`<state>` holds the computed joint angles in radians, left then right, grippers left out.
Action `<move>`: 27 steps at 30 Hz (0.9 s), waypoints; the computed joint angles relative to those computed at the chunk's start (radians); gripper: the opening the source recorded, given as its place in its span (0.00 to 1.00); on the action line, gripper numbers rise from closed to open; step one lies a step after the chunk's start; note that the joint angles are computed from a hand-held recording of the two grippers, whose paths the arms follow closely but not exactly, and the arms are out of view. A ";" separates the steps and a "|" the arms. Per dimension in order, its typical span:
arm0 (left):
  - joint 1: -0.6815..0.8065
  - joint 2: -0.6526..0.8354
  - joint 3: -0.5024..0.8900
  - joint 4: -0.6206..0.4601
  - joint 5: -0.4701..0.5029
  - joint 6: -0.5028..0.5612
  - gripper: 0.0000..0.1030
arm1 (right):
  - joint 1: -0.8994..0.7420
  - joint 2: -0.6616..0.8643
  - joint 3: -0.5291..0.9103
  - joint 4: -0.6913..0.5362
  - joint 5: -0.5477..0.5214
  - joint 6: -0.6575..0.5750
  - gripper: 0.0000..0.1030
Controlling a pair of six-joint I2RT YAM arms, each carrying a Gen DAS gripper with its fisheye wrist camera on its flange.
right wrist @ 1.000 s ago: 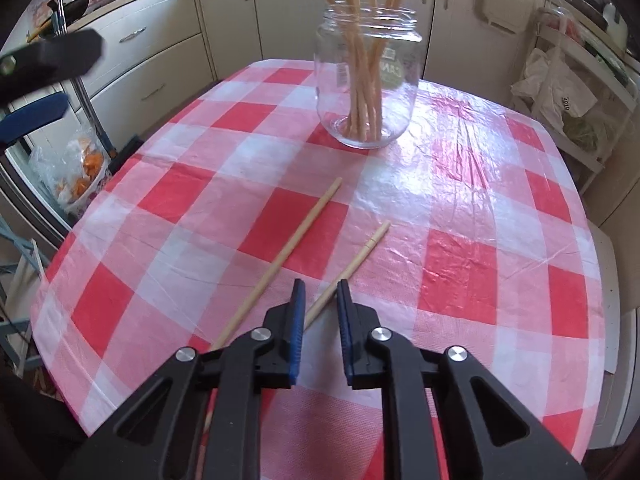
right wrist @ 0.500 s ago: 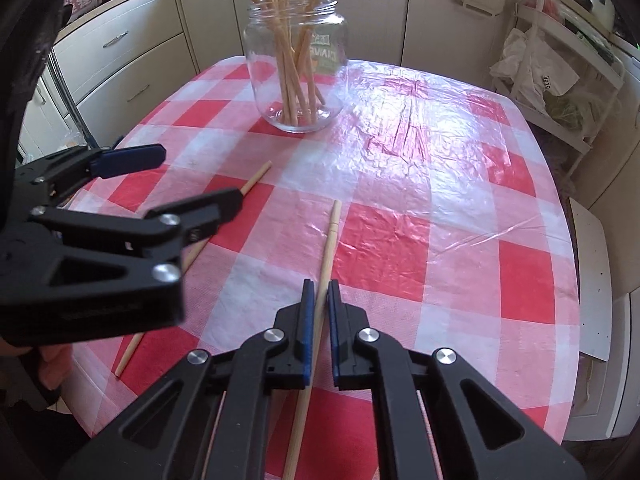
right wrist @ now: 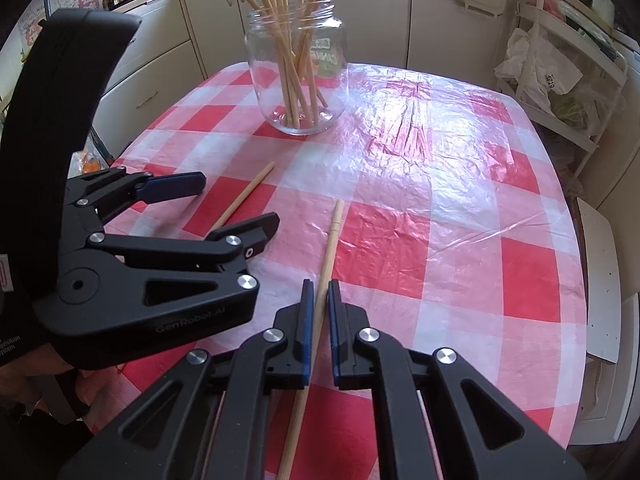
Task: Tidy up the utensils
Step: 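Lower both grippers to the remaining sticks and close on one stick each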
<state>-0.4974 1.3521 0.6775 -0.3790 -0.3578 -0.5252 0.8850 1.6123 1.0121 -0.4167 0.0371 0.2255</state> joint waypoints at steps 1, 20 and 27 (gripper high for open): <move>-0.001 -0.002 -0.001 0.004 0.007 0.000 0.58 | 0.000 -0.001 -0.003 0.003 0.000 0.002 0.08; 0.062 -0.186 -0.075 -0.095 0.169 0.036 0.05 | -0.019 0.063 0.086 -0.059 -0.030 -0.031 0.21; 0.094 -0.143 -0.049 -0.088 0.185 0.052 0.21 | -0.033 0.078 0.114 -0.092 -0.045 -0.051 0.08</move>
